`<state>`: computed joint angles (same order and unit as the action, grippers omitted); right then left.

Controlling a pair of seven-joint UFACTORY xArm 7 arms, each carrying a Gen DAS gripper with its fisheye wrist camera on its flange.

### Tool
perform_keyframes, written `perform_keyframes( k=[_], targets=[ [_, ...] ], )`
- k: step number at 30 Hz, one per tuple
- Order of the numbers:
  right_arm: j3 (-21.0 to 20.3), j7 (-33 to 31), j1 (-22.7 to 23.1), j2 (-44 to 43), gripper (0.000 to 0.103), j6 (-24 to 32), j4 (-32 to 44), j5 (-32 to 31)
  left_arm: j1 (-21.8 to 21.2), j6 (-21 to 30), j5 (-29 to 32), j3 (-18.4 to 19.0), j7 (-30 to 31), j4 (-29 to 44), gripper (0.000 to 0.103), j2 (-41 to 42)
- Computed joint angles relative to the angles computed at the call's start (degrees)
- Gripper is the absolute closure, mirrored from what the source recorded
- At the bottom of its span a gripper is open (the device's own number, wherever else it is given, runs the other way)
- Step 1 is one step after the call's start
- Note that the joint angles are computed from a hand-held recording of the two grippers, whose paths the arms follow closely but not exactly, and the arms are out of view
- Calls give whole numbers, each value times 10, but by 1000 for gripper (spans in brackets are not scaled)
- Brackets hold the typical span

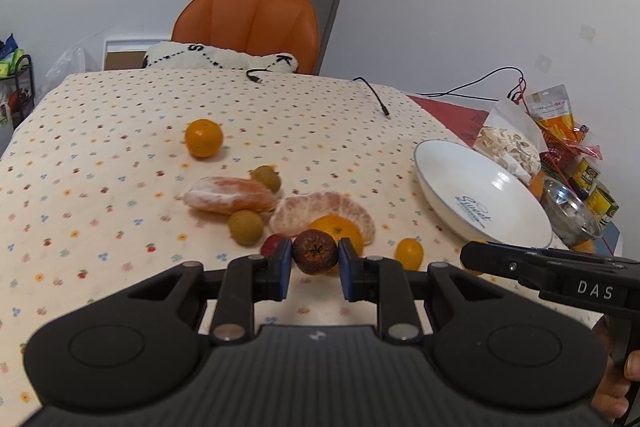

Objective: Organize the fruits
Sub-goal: 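Grasp a dark red plum with the left gripper while the right gripper grasps a small orange kumquat, then carry both fruits over the white plate while both grippers open to drop them in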

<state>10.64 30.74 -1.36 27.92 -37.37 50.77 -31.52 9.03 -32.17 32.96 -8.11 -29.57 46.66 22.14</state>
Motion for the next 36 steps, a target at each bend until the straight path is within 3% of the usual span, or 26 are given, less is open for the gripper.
perform_keyframes(
  k=[21, 36],
  targets=[
    [-51, -48, -4, -38, 81, -67, -64, 84, -37, 15, 40, -42, -9, 76, 80, 36],
    [-65, -79, 4, -27, 81, -61, -61, 167, -53, 67, 17, -78, 29, 148, 80, 90]
  ],
)
